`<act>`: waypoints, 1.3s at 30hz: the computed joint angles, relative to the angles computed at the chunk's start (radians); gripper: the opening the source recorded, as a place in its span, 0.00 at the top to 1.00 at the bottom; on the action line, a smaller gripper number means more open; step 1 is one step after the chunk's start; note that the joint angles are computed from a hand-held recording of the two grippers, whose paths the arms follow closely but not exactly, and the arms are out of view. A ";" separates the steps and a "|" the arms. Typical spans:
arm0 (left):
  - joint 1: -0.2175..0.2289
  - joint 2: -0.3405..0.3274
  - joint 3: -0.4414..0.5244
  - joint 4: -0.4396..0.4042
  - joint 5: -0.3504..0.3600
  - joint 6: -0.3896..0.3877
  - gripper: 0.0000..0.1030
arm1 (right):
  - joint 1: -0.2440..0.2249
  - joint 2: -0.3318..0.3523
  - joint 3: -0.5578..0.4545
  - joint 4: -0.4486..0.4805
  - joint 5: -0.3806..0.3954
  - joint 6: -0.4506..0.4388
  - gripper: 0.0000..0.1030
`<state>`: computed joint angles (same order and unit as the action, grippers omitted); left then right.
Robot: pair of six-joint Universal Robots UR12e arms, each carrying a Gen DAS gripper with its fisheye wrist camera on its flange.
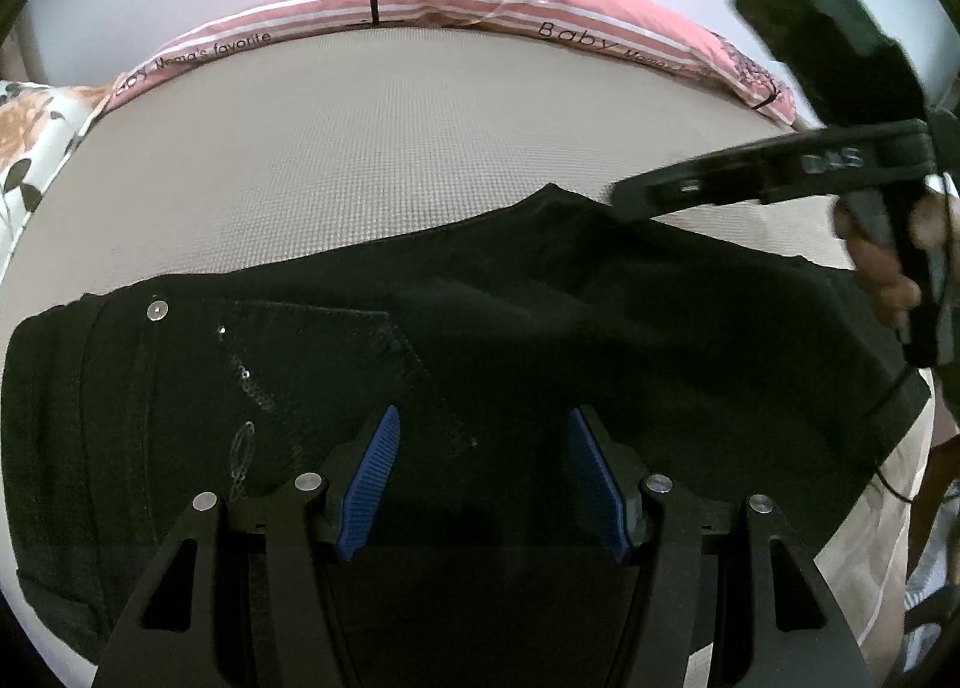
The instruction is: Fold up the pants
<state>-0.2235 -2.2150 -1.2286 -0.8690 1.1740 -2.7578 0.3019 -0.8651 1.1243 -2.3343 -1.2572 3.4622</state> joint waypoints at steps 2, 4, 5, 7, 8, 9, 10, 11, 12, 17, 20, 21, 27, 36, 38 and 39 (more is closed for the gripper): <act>0.002 -0.002 0.000 -0.002 -0.010 0.007 0.42 | 0.002 0.024 -0.037 0.038 0.014 -0.014 0.74; 0.005 -0.004 0.000 -0.004 -0.020 0.009 0.42 | 0.002 0.028 -0.037 0.041 0.038 -0.029 0.76; 0.007 -0.005 0.001 -0.005 -0.028 0.008 0.42 | 0.001 0.032 -0.042 0.033 0.039 -0.032 0.89; 0.010 -0.007 0.003 -0.010 -0.041 0.006 0.41 | -0.004 0.034 -0.039 -0.015 0.075 -0.018 0.90; 0.011 -0.006 0.001 -0.007 -0.046 0.006 0.41 | -0.004 0.035 -0.041 -0.032 0.073 -0.015 0.91; 0.011 -0.007 0.001 -0.007 -0.049 0.007 0.40 | -0.001 0.039 -0.050 -0.032 0.052 -0.015 0.92; 0.011 -0.006 0.000 -0.004 -0.052 0.009 0.40 | -0.001 0.042 -0.055 -0.029 0.038 -0.003 0.92; 0.011 -0.006 -0.003 0.001 -0.053 0.010 0.40 | -0.001 0.044 -0.055 -0.037 0.019 0.017 0.94; 0.012 -0.006 -0.006 0.008 -0.056 0.010 0.40 | -0.002 0.047 -0.054 -0.043 0.001 0.034 0.95; 0.009 -0.004 -0.019 0.036 -0.049 0.019 0.39 | -0.007 0.073 -0.071 -0.026 -0.007 0.075 0.96; 0.007 -0.005 -0.018 0.037 -0.043 0.022 0.37 | -0.005 0.073 -0.084 -0.005 -0.011 0.079 0.91; 0.007 -0.003 -0.020 0.034 -0.042 0.022 0.37 | -0.006 0.068 -0.084 0.002 -0.010 0.089 0.90; 0.011 -0.005 0.003 -0.006 -0.054 -0.003 0.37 | -0.023 -0.035 0.036 -0.101 -0.033 0.135 0.89; -0.013 -0.022 0.048 0.002 -0.063 0.001 0.37 | -0.048 -0.156 0.216 -0.017 -0.076 0.126 0.87; -0.025 -0.030 0.059 -0.006 -0.055 0.022 0.37 | -0.049 -0.160 0.234 -0.022 -0.072 0.120 0.87; -0.029 -0.033 0.064 -0.011 -0.055 0.030 0.37 | -0.050 -0.160 0.240 -0.031 -0.062 0.116 0.87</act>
<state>-0.2521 -2.2484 -1.1647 -0.8796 1.1194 -2.7280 0.2516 -1.0248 1.3645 -2.3657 -1.3193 3.5779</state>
